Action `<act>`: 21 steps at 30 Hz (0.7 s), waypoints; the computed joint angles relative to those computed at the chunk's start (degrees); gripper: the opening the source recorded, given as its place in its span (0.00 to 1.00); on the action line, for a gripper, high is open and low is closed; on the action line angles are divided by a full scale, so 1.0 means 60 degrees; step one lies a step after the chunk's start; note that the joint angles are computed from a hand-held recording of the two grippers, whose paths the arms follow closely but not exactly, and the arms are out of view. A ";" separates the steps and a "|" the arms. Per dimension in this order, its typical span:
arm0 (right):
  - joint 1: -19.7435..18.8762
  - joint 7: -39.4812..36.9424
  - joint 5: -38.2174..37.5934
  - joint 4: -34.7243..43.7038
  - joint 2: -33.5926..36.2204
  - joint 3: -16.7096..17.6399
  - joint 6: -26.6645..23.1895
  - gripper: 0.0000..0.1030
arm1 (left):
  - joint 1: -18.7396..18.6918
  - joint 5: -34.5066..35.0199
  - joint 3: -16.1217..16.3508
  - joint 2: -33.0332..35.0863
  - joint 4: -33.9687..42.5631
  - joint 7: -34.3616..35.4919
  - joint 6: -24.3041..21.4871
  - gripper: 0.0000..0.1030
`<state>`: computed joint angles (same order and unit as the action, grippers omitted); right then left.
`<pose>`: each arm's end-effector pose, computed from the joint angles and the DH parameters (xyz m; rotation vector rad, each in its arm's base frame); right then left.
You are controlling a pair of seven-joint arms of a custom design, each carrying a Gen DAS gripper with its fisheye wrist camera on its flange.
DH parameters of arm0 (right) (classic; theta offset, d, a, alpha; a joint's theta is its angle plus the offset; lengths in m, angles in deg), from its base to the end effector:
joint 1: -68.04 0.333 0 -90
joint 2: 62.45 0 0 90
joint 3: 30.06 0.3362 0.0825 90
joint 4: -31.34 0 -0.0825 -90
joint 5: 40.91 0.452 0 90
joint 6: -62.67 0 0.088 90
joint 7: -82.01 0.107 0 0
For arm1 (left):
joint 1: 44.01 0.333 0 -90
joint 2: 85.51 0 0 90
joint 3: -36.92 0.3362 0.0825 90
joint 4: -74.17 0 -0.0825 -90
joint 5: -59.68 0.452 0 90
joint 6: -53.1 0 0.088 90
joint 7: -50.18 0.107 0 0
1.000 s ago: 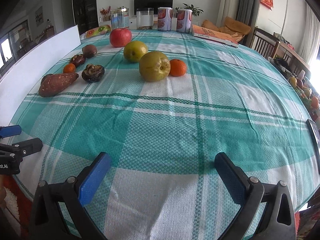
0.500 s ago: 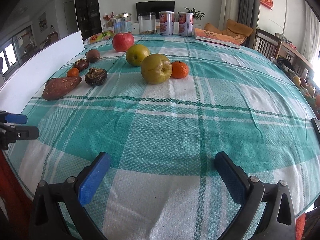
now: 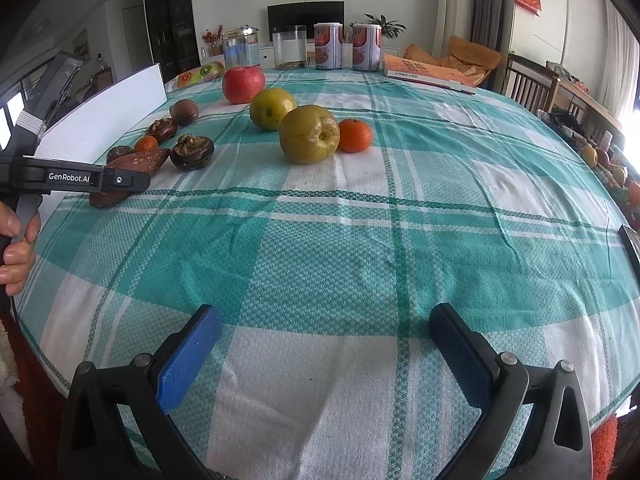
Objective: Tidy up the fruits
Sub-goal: 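Lift the sweet potato with the left tool while the right tool grasps the small orange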
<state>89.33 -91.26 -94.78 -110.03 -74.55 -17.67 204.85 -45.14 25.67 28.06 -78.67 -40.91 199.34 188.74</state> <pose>0.4324 0.2910 0.3682 -1.4566 2.1788 -0.7931 0.6503 -0.1192 0.4077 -1.0923 2.7797 -0.8091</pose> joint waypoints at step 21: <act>0.0859 -0.8031 0.9349 0.2289 0.2071 -0.4319 0.2459 0.42 | -0.0034 -0.0471 0.0154 -0.0832 -0.1068 -0.0292 0.0524 0.37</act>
